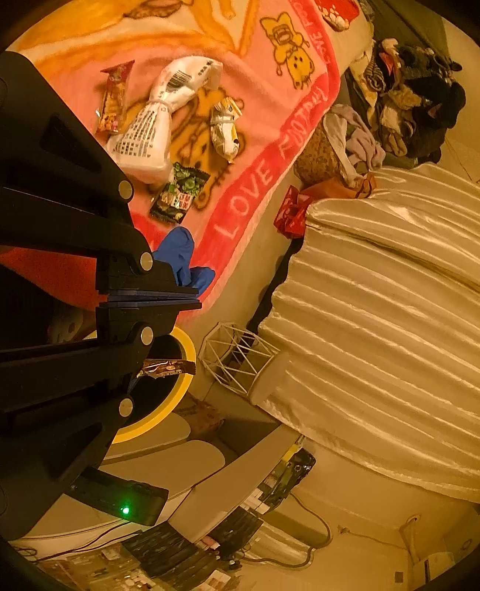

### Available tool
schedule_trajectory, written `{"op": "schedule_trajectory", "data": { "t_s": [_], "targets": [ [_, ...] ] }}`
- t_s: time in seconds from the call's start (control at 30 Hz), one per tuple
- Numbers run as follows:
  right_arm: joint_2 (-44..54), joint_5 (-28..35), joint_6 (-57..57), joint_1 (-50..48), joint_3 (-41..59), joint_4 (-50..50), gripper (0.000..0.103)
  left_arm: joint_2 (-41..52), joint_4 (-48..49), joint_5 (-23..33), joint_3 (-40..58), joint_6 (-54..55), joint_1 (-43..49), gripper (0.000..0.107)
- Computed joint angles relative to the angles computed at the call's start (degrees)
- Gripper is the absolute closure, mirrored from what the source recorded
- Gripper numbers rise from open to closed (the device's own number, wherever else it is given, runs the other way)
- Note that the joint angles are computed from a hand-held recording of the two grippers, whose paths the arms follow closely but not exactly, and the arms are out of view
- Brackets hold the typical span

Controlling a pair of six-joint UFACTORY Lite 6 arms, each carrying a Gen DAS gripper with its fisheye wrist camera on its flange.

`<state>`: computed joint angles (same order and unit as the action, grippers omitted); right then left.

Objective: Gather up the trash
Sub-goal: 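Carry the blue cloth and brown candy wrapper over the bin with both tools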

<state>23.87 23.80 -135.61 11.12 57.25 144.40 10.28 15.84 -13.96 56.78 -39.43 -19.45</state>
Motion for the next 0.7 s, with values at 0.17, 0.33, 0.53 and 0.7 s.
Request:
{"op": "schedule_trajectory", "data": {
  "t_s": [0.17,0.33,0.53,0.7],
  "targets": [
    [0.3,0.4,1.7,-2.4,-0.1,-1.8,0.092,1.0,-1.1,-0.2,1.2,1.2,-1.3,0.107],
    [0.7,0.4,3.1,-4.3,0.3,-3.3,0.092,2.4,-3.0,0.0,2.8,3.2,-2.8,0.107],
    [1.1,0.2,4.2,-5.9,0.3,-3.8,0.092,4.1,-6.7,0.3,4.6,6.8,-5.0,0.107],
    [1.4,0.2,4.8,-7.2,0.3,-4.4,0.092,5.6,-8.3,0.6,6.2,8.5,-6.5,0.107]
  ]
}}
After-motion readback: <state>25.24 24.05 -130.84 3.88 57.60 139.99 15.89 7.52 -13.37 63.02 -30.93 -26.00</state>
